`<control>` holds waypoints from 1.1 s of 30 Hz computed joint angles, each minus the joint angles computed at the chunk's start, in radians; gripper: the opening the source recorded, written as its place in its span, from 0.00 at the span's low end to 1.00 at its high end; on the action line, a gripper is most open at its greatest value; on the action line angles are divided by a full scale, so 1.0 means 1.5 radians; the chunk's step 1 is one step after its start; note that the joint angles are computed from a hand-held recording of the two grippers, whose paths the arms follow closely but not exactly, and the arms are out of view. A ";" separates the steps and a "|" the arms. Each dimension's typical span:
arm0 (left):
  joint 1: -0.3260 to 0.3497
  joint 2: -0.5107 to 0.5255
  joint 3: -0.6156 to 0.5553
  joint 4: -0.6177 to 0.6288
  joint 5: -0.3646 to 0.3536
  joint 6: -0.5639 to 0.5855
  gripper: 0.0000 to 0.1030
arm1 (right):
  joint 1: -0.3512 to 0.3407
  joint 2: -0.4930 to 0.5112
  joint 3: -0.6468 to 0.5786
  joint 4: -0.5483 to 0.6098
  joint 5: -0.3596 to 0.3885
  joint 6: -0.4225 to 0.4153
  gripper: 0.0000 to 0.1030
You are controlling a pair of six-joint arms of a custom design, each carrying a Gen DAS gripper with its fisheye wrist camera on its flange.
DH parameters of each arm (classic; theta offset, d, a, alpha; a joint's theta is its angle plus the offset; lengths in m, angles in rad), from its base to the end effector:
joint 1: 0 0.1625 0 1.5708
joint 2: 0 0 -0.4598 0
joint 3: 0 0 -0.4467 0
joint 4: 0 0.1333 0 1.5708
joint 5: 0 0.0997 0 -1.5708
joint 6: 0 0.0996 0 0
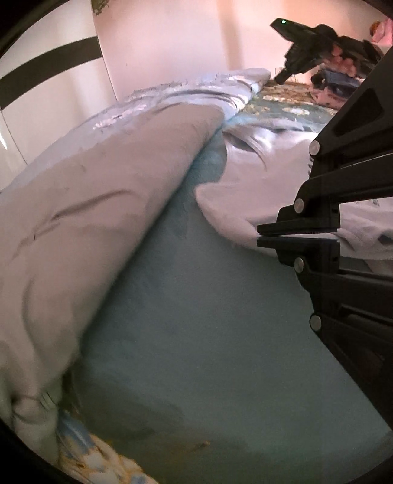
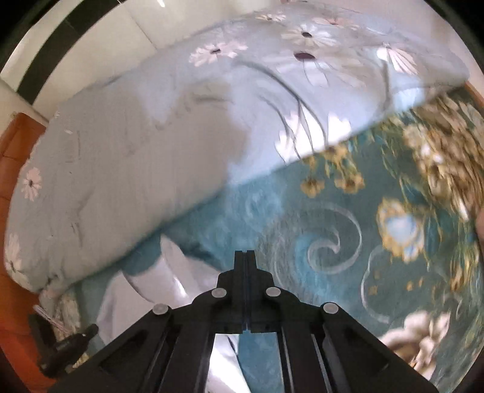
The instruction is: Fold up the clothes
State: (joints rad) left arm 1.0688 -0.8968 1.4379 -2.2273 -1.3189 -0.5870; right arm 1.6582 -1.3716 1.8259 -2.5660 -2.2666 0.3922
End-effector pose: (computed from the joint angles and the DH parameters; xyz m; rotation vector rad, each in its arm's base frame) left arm -0.2367 -0.7598 0.2073 -0.1477 2.9629 -0.3411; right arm 0.1231 -0.6088 0.4030 -0.6165 -2.3886 0.8724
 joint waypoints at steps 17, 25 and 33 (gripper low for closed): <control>-0.012 0.019 -0.037 -0.001 0.051 0.002 0.01 | -0.020 -0.045 0.128 0.045 0.149 0.086 0.02; -0.037 -0.090 0.130 0.037 0.093 -0.119 0.02 | 0.050 0.059 0.091 0.069 0.265 0.000 0.14; -0.058 -0.210 0.264 0.099 0.084 -0.245 0.23 | 0.114 0.258 -0.043 0.162 0.268 -0.060 0.28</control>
